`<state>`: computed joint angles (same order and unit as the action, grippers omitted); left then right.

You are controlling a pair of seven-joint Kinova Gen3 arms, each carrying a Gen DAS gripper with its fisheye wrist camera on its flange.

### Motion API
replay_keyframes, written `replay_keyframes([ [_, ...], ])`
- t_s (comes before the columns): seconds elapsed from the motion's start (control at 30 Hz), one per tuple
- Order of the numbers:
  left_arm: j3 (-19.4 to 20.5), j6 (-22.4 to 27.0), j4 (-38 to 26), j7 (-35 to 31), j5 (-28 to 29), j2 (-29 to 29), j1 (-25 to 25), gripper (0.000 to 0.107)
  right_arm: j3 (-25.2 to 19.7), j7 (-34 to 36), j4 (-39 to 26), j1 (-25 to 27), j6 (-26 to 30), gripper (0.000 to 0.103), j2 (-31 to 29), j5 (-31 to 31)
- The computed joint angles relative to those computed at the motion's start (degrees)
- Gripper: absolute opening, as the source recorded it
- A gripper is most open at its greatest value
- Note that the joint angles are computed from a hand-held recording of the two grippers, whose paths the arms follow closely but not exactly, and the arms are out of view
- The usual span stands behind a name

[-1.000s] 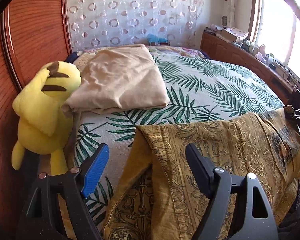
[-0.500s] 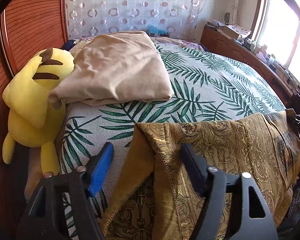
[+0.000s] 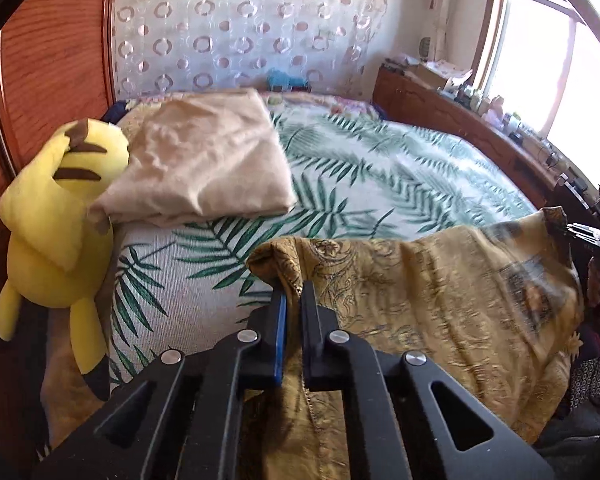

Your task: Fold small clothes

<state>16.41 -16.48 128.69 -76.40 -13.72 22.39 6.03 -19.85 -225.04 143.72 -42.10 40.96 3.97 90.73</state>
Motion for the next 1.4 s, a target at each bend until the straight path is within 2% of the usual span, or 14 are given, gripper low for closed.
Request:
replay_keyframes([
  [0.1, -0.47, -3.89, 3.67, 0.75, 1.89, -4.55, 0.98, 0.006, -3.07, -3.24, 1.97, -3.56, 5.37, 0.008, -3.56, -1.71],
  [0.3, -9.31, -13.23, 10.6, 2.57, 2.65, -13.0, 9.97, 0.006, -13.32, 2.3, 0.13, -9.9, 19.35, 0.007, -9.18, -14.65],
  [0.43, -16.06, -15.29, 12.33, 2.14, 4.11, -17.12, 17.47, 0.006, -17.77, 5.72, -1.87, -15.61, 28.67, 0.007, -11.92, -20.93],
  [0.63, -18.86, -18.85, 13.78, 0.45, 5.59, -23.55, 20.32, 0.006, -22.04, 9.59, -6.14, -22.59, 41.55, 0.007, -13.16, -25.07],
  [0.77, -22.29, -16.7, 10.23, -3.23, 7.41, -26.81, 23.13, 0.006, -23.06, 16.33, -9.76, -23.23, 46.52, 0.007, -15.65, -23.78],
  [0.87, -23.62, -11.91, 3.64, -2.3, 5.47, -26.09, 22.59, 0.006, -20.95, 23.28, -12.42, -21.13, 45.92, 0.007, -18.7, -20.4],
  [1.0, -24.68, -7.16, -6.96, 0.67, 3.15, -18.79, 21.16, 0.006, -11.18, 31.19, -15.94, -18.35, 39.47, 0.007, -19.98, -14.95],
  [1.1, -19.94, -3.77, -14.92, -3.56, 4.94, -10.83, 15.98, 0.008, -3.22, 32.2, -20.92, -14.09, 34.19, 0.007, -13.65, -11.52],
  [1.13, -18.33, -2.06, -17.57, -5.71, 5.25, -8.18, 14.15, 0.013, -0.56, 33.75, -23.35, -12.47, 31.86, 0.009, -10.99, -11.74],
  [1.2, -17.95, 0.81, -22.45, -8.45, 7.94, -3.04, 13.35, 0.019, 4.7, 35.6, -27.4, -10.58, 28.33, 0.031, -5.68, -12.24],
  [1.23, -18.46, 3.08, -24.55, -10.24, 9.74, -0.77, 13.74, 0.024, 7.12, 36.98, -29.24, -9.65, 26.58, 0.05, -3.03, -13.23],
  [1.27, -19.2, 4.49, -25.75, -11.16, 11.22, 0.44, 14.54, 0.031, 8.47, 37.42, -31.0, -8.55, 25.71, 0.057, -0.38, -14.46],
  [1.33, -19.37, 6.62, -26.71, -12.93, 14.02, 2.73, 14.94, 0.043, 7.99, 35.77, -33.31, -5.11, 24.33, 0.057, 4.3, -15.82],
  [1.4, -17.34, 7.41, -25.6, -15.8, 15.64, 3.31, 13.32, 0.046, 5.15, 32.92, -32.55, -1.25, 21.16, 0.057, 5.86, -15.9],
])
